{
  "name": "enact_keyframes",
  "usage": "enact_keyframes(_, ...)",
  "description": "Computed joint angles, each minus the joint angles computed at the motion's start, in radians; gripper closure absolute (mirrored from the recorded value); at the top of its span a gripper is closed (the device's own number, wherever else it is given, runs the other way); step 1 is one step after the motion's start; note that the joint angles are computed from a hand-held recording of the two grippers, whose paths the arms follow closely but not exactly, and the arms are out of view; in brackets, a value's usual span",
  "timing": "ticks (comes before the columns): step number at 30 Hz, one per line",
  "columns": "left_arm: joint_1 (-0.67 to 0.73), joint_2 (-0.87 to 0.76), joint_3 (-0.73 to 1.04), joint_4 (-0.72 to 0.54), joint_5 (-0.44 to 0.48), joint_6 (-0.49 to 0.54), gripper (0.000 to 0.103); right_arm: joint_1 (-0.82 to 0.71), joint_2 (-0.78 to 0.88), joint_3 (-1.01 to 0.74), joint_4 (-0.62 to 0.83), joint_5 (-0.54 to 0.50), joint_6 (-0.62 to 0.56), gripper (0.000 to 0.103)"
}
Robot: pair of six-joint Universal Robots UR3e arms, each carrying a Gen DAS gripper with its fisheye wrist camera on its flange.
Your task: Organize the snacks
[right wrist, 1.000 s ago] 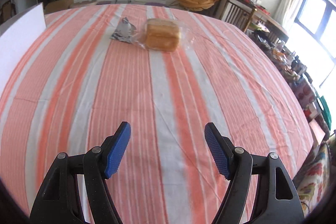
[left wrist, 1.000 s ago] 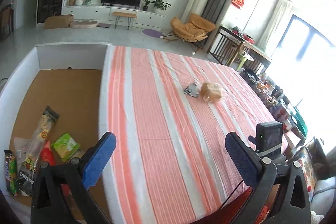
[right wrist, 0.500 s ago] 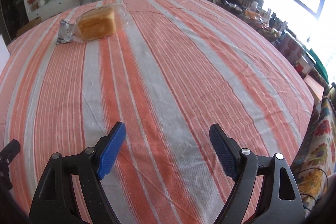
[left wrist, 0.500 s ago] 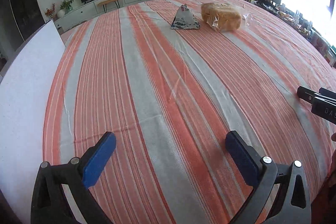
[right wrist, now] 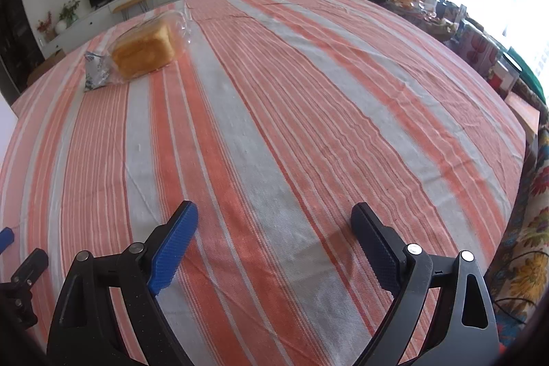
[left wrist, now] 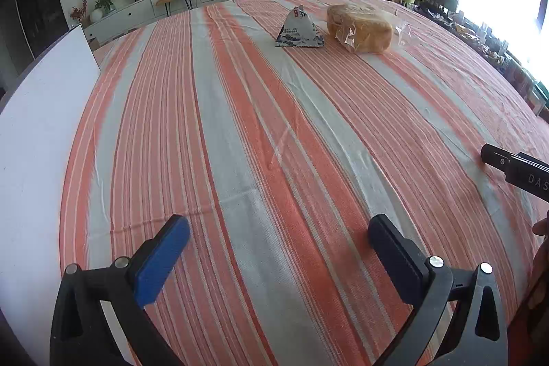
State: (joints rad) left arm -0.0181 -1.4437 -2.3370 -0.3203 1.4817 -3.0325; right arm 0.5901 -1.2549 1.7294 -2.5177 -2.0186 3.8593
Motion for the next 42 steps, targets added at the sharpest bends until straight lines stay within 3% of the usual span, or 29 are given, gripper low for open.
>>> enact_keyframes(3,0.005,-0.006,0.017,-0.026,-0.009,0.014,0.0,0.0,0.003,0.0,-0.004,0.001,0.0,0.01)
enact_keyframes(6,0.007,-0.033,0.119,-0.169,0.004,0.0,0.0,0.0,0.004,-0.001,-0.004,0.001,0.001,0.01)
enact_keyframes(11,0.049,-0.131,0.316,-0.26,-0.081,-0.065,0.0,-0.001,0.003,0.0,-0.004,0.002,-0.001,0.01)
enact_keyframes(17,0.01,-0.458,0.771,-0.307,-0.087,-0.194,0.0,-0.001,0.003,-0.001,-0.003,0.002,-0.002,0.009)
enact_keyframes(22,-0.035,-0.778,1.224,-0.451,-0.081,-0.276,0.001,-0.001,0.005,-0.001,-0.006,0.003,-0.003,0.008)
enact_keyframes(26,-0.072,-0.963,1.463,-0.554,0.006,-0.307,0.012,-0.004,0.012,-0.002,-0.019,0.006,-0.016,0.007)
enact_keyframes(28,-0.107,-0.985,1.452,-0.481,0.099,-0.267,0.016,-0.005,0.014,-0.002,-0.025,0.007,-0.021,0.007)
enact_keyframes(29,-0.118,-0.991,1.448,-0.466,0.124,-0.238,0.026,-0.005,0.015,-0.003,-0.026,0.007,-0.023,0.007)
enact_keyframes(31,-0.131,-0.964,1.365,-0.359,0.156,-0.182,0.058,-0.005,0.018,-0.004,-0.03,0.006,-0.024,0.007)
enact_keyframes(32,-0.138,-0.955,1.344,-0.344,0.175,-0.156,0.063,-0.005,0.019,-0.006,-0.03,0.006,-0.024,0.007)
enact_keyframes(35,-0.135,-0.861,1.182,-0.273,0.19,-0.101,0.066,-0.005,0.023,-0.01,-0.03,0.001,-0.022,0.007)
enact_keyframes(42,-0.022,-0.388,0.499,-0.097,0.101,-0.071,0.067,-0.005,0.026,-0.018,-0.024,0.004,-0.018,0.007)
